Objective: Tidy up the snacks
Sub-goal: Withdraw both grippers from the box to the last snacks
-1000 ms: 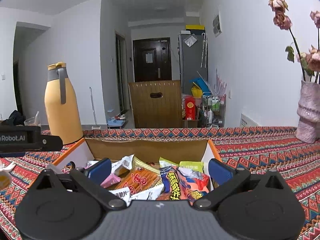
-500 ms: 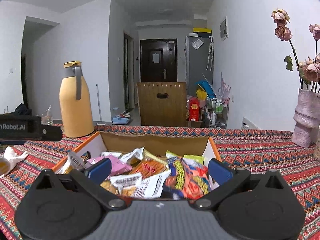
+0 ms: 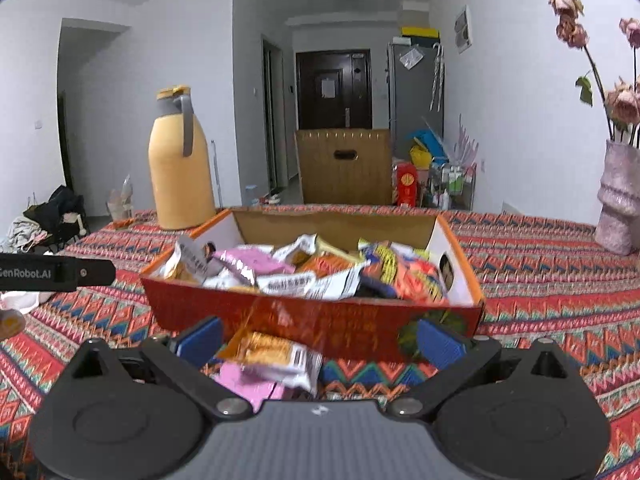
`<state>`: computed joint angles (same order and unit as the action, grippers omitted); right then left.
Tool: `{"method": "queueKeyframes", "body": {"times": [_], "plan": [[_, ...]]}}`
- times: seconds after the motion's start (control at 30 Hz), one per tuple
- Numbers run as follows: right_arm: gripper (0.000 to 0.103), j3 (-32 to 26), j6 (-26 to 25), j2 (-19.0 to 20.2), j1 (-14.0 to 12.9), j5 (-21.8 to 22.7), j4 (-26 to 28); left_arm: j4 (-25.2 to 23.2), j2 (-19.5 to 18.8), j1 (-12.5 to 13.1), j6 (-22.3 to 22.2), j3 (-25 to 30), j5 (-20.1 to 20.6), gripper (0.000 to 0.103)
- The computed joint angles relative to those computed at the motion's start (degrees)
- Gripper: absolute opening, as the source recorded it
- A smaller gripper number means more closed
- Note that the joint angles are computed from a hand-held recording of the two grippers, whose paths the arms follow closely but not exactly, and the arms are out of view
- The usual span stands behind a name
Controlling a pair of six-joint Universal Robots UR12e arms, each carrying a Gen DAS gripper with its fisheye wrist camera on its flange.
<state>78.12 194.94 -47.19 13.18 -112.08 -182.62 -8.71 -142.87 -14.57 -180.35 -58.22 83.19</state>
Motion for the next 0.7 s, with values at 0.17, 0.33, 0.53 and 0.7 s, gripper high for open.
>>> {"method": "queueKeyframes", "body": {"times": [0.17, 0.33, 0.53, 0.7], "plan": [[0.103, 0.0, 1.1, 0.2, 0.1, 0.7, 2.8, 0.8, -0.6, 0.3, 0.5, -0.3, -0.2, 0.103], [0.103, -1.3, 1.4, 0.6, -0.1, 1.5, 6.0, 0.5, -0.6, 0.6, 0.1, -0.5, -2.2, 0.103], [0.103, -5.0, 2.2, 2.0, -0.6, 4.5, 10.8, -0.6, -0.7, 0.8, -1.1, -0.3, -2.5, 0.103], [0.103, -8.8, 4.8, 3.6, -1.2, 6.2, 15.3, -1.9, -0.8, 1.0, -2.4, 0.1, -2.6, 0.103]]}}
